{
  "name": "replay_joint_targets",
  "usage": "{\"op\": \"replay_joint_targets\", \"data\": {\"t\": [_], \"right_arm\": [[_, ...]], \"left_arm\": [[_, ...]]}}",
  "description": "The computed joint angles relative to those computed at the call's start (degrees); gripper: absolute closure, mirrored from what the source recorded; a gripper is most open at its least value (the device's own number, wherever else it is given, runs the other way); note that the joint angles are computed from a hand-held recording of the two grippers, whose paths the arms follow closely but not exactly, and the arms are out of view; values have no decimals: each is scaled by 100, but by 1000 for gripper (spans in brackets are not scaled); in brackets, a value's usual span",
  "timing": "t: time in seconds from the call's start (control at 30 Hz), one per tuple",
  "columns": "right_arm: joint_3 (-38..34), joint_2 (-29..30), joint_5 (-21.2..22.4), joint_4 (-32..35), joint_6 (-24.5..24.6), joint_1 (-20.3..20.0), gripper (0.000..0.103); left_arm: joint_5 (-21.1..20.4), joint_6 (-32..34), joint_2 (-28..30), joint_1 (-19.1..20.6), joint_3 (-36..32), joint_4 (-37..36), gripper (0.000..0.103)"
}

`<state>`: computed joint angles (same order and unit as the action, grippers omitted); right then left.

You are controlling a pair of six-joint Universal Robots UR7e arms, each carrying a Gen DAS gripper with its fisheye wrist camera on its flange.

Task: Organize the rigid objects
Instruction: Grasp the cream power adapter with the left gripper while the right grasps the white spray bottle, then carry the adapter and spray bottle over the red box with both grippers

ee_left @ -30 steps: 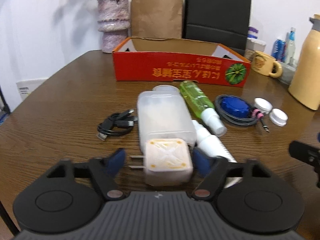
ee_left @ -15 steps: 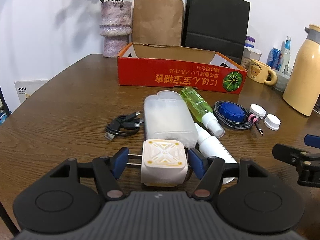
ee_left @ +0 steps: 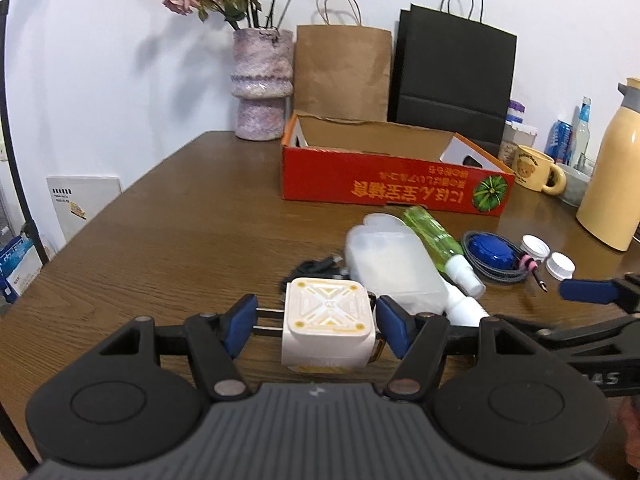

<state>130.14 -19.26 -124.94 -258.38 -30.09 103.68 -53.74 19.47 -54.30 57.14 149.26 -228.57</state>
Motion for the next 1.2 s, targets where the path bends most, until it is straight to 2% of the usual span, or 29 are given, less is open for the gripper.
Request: {"op": "replay_joint_targets", "data": {"t": [0.1,0.2,0.27,0.37,0.5,0.8,0.87,1.2], "right_arm": [[-126,-66,-29,494,162,-35,23],[-190,-67,8,766,259,-77,32],[-197,-65,144,855,249,-143,43],[-219,-40,308,878,217,-181,72],[-261,65,291,688,121,-105,77],[-134,46,336,336,129,-19,77],[-143,28,219,272,99,52,77],[-123,-306,173,-80,-86,158,77]], "left_arm": [[-36,67,-119,57,5,-10,36],[-83,128,-201,118,-1,6,36],[-116,157,-229,156,-9,23,36],[-171,152,-278,205,-32,99,36],[-191,164,-298,212,-27,88,36],[-199,202,-351,149,-24,67,36],[-203,196,-384,124,-42,122,36],[-243,149,-535,-21,-357,574,36]]}}
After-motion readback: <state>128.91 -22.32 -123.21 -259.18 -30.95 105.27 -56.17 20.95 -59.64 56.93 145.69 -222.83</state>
